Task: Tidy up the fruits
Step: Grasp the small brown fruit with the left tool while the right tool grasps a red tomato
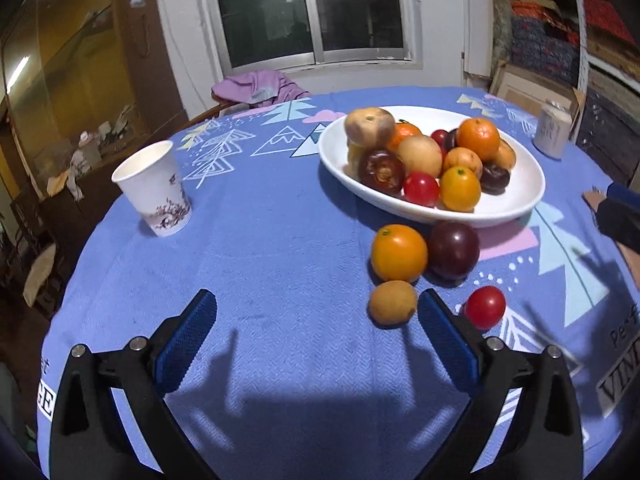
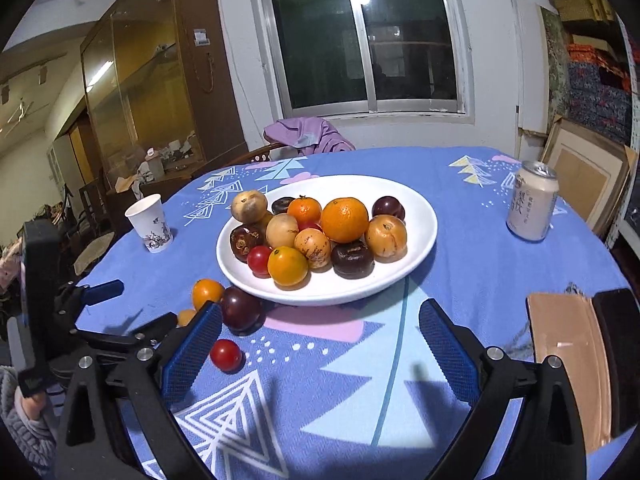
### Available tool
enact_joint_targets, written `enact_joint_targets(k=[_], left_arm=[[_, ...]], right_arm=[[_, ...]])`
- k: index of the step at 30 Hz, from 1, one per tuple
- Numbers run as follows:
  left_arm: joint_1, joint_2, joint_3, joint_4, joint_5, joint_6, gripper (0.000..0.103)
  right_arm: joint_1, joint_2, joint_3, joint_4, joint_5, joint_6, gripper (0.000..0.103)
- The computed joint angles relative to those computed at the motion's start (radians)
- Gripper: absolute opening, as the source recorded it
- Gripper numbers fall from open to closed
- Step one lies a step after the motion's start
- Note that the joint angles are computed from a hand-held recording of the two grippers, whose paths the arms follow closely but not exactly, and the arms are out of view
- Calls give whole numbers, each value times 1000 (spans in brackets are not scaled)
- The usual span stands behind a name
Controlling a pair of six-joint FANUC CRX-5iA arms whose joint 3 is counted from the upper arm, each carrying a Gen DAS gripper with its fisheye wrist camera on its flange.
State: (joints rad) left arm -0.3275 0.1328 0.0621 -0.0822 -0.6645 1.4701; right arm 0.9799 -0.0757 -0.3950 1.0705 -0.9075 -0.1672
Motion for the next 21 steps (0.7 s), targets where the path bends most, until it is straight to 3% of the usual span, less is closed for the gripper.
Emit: enact_joint_targets(k=[11, 21], left_arm=[[-2, 60, 54, 65, -81, -76, 99], [0, 106, 116, 50, -155, -31, 99]], right_arm=[[-6, 31, 36, -82, 12, 58, 100], [-5, 46, 55, -118, 4, 93, 100]])
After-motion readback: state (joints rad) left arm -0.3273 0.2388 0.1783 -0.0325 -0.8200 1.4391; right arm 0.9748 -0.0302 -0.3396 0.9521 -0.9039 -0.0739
